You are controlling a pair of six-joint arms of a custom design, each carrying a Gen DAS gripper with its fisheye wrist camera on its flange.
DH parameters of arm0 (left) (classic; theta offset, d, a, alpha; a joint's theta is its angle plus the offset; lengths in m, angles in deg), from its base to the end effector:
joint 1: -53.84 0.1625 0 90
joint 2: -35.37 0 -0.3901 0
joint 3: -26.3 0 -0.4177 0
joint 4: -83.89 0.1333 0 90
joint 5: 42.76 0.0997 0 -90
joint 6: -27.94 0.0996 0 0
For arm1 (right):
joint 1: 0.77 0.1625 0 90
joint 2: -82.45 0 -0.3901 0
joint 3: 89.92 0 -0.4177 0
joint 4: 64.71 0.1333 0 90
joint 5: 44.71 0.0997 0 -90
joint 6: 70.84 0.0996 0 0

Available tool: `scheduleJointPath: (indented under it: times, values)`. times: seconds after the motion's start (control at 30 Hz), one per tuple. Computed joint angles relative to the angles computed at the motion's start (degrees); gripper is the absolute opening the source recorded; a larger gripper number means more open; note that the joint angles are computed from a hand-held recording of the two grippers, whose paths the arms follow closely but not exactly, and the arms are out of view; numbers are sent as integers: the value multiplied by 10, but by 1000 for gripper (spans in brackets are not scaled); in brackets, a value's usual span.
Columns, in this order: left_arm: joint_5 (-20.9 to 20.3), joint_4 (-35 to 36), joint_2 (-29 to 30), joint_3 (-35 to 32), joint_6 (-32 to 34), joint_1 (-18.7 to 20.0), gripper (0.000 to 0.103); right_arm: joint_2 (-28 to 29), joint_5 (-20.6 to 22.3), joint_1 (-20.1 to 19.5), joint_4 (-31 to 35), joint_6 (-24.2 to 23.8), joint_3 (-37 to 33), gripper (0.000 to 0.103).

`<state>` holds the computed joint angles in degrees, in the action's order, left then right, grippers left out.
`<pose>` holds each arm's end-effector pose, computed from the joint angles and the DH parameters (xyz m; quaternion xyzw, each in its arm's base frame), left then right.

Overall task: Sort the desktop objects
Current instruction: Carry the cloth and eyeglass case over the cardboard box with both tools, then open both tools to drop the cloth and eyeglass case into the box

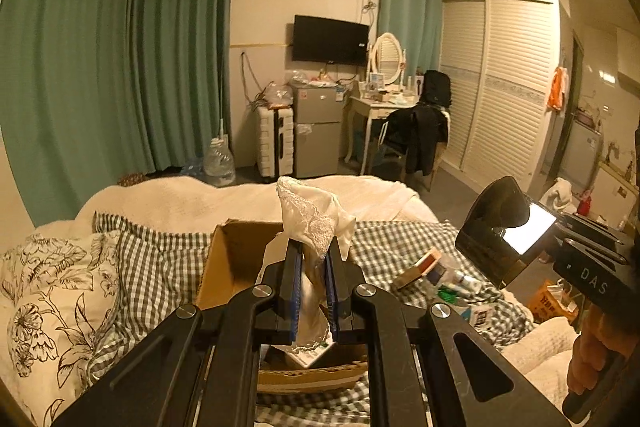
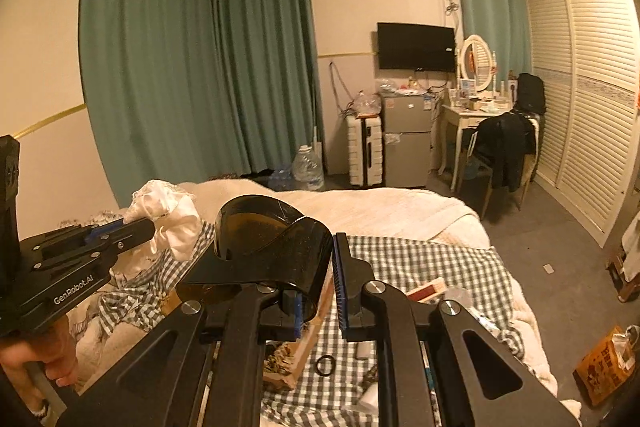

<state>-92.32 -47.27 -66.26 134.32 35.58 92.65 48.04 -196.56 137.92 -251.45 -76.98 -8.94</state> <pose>-0.2357 -0.4435 0.4927 0.3499 0.8308 -0.3827 0.2023 0.5625 -0.4338 0.1261 0.1643 -0.7900 0.5078 0.3018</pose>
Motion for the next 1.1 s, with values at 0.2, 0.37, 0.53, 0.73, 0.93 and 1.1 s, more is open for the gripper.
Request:
scheduleJointPath:
  times: [0.2, 0.37, 0.53, 0.73, 0.93, 1.1]
  values:
    - [-11, -10, 30, -13, 11, 45, 11, 28, 34, -27, 38, 6, -34, 11]
    - [-21, -12, 57, -24, 16, 80, 11, 48, 60, -49, 75, 14, -58, 11]
    - [-29, -13, 95, -43, 19, 118, 11, 72, 95, -79, 112, 23, -83, 11]
    - [-36, -12, 138, -64, 17, 160, 11, 98, 124, -108, 145, 27, -111, 12]
    - [-30, 7, 172, -77, 15, 186, 11, 124, 143, -135, 186, 35, -140, 12]
    - [-18, 17, 193, -86, 10, 199, 11, 134, 140, -153, 250, 60, -158, 12]
